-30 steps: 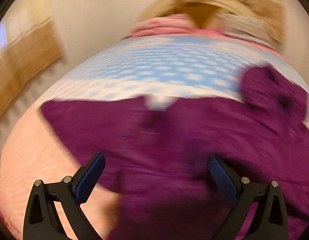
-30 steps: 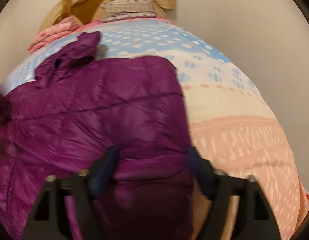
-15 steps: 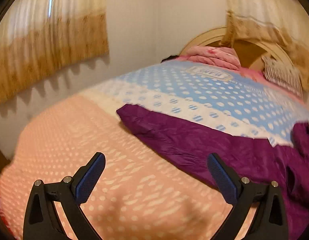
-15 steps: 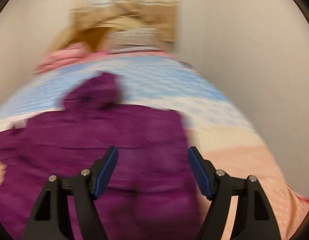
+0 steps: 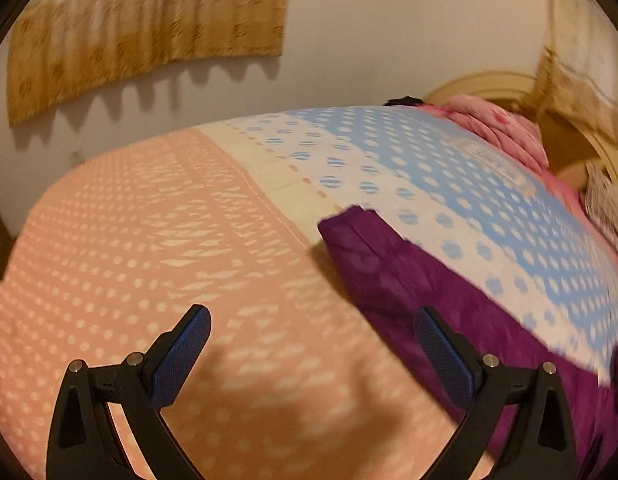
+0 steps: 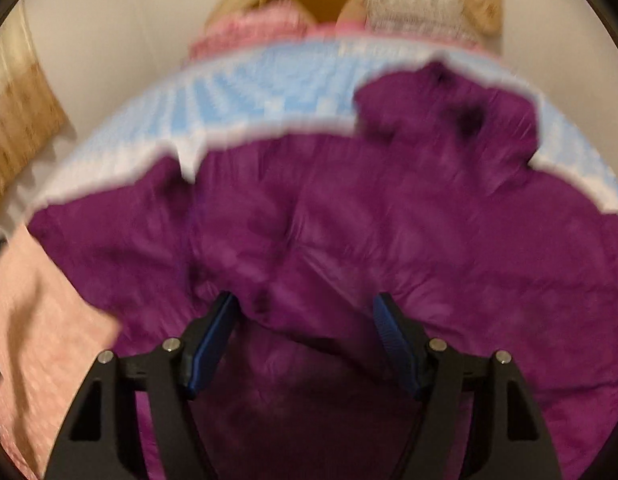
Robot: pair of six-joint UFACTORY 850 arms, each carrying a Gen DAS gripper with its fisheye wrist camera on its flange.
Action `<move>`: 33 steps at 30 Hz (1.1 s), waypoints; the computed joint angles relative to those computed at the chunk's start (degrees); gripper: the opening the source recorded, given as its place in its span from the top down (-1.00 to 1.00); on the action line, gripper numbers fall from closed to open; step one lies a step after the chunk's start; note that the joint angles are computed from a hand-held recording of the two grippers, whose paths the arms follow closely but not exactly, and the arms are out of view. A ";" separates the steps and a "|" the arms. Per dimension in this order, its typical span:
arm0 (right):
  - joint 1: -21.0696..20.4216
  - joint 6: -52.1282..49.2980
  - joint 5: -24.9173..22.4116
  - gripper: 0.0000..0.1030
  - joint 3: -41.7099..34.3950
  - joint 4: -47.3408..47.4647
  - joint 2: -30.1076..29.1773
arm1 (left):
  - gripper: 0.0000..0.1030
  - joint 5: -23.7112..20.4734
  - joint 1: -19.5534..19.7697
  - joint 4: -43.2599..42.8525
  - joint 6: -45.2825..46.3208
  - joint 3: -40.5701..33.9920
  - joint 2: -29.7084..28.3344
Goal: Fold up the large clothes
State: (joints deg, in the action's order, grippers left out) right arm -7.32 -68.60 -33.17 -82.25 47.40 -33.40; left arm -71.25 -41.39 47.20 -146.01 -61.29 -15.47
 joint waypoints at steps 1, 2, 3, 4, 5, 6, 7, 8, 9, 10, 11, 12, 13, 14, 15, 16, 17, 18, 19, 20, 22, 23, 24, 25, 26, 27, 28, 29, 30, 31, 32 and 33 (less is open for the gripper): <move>0.73 -0.61 2.99 -0.49 1.32 -0.91 0.66 | -0.97 1.08 0.88 0.97 -0.76 0.30 -0.06; 0.87 -3.62 4.09 -0.50 2.24 0.49 1.19 | -0.97 3.23 1.84 2.39 -1.28 0.61 -0.10; 0.85 -4.52 4.37 -0.50 2.59 0.78 1.45 | -0.97 5.20 2.79 2.95 -1.53 0.86 -0.16; 0.62 -4.99 3.97 -0.50 2.69 1.52 1.75 | -0.97 7.21 3.69 4.02 -2.50 1.24 -0.19; -0.19 -6.88 2.72 -0.50 3.12 4.65 2.50 | -0.97 8.76 4.37 5.43 -3.80 1.54 -0.26; -0.90 -8.98 1.72 -0.50 3.71 7.93 3.29 | -0.97 9.56 5.06 5.92 -4.62 1.53 -0.49; -1.92 -11.58 0.30 -0.50 4.65 11.42 4.55 | -0.97 10.27 5.62 6.26 -5.61 1.59 -0.59; -2.86 -13.89 -0.64 -0.50 5.78 13.64 6.09 | -0.97 11.55 6.21 6.94 -7.25 2.06 -0.45; -3.43 -15.13 -0.90 -0.50 6.49 14.58 7.16 | -0.97 13.03 6.82 7.51 -8.80 2.61 -0.28; -4.23 -17.41 -1.24 -0.50 7.88 16.37 8.84 | -0.96 15.28 7.74 8.08 -10.44 3.24 -0.17; -5.18 -19.67 -1.85 -0.50 9.25 17.92 10.45 | -0.58 16.37 8.27 8.03 -10.72 3.34 -0.37; -5.71 -20.90 -2.01 -0.50 10.12 18.69 11.44 | 0.19 17.36 8.80 7.73 -10.13 3.27 -0.70; -6.90 -22.13 -2.32 -0.51 11.43 19.14 12.97 | 0.42 20.22 9.77 7.55 -8.01 3.37 -1.08; -7.15 -22.37 -2.27 -0.51 12.03 19.39 13.56 | 0.46 20.85 9.95 7.43 -7.09 3.20 -1.47; -8.02 -22.61 -2.67 -0.51 12.68 19.33 14.26 | 0.51 19.13 9.34 8.76 -7.41 2.80 -2.16; -8.45 -22.50 -2.72 -0.52 12.80 19.12 14.46 | 0.57 18.08 8.86 9.57 -6.59 2.46 -2.58; -9.05 -22.65 -2.55 -0.52 13.60 19.04 15.18 | 0.67 17.85 8.73 9.65 -4.94 2.04 -2.90; -9.48 -22.42 -2.29 -0.52 13.89 18.74 15.56 | 0.74 17.30 8.46 9.97 -3.69 1.67 -3.12; -10.33 -22.22 -2.06 -0.52 14.49 18.57 16.02 | 0.78 16.31 8.05 10.51 -3.26 1.43 -3.19; -10.81 -21.29 -2.08 -0.52 14.50 18.06 16.04 | 0.80 15.93 7.70 11.30 -3.17 1.53 -2.90; -12.09 -19.37 -2.77 -0.52 14.22 17.42 15.46 | 0.82 14.39 6.90 12.82 -3.90 1.41 -2.35; -12.70 -18.29 -3.19 -0.52 14.05 16.85 15.64 | 0.82 13.41 6.56 13.06 -3.50 1.00 -2.15; -13.19 -17.40 -3.12 -0.52 13.93 16.64 15.49 | 0.82 12.39 6.23 13.34 -3.20 0.63 -1.97; -13.50 -16.96 -3.09 -0.52 13.89 16.51 15.53 | 0.82 11.48 5.89 13.90 -2.95 0.29 -1.79; -13.77 -16.62 -2.97 -0.52 13.70 16.57 15.35 | 0.82 10.31 5.44 14.50 -2.35 -0.25 -1.63; -14.06 -16.21 -3.65 -0.52 13.57 16.07 15.34 | 0.82 9.56 5.25 14.69 -1.52 -0.72 -1.57; -14.34 -15.70 -3.83 -0.52 13.56 16.07 15.32 | 0.82 8.62 5.02 14.94 -0.41 -1.34 -1.49; -14.73 -15.34 -4.27 -0.52 13.65 16.01 15.45 | 0.82 8.14 4.90 15.01 0.00 -1.60 -1.39; -15.00 -15.19 -4.61 -0.52 13.89 16.09 15.69 | 0.82 7.79 4.86 15.08 0.04 -1.80 -1.29; -15.11 -15.17 -4.76 -0.52 13.91 16.32 15.71 | 0.82 7.52 4.71 14.94 -0.48 -1.80 -1.02; -15.18 -15.31 -4.95 -0.52 13.97 16.59 15.73 | 0.82 7.53 4.70 14.78 -0.90 -1.67 -0.78; -15.31 -15.49 -5.19 -0.52 14.18 16.79 15.83 | 0.82 7.50 4.57 14.64 -1.14 -1.60 -0.59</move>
State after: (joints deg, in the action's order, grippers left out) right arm -22.62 -84.09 -38.36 -68.07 64.18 -17.57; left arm -63.75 -36.83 61.84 -147.16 -62.89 -16.06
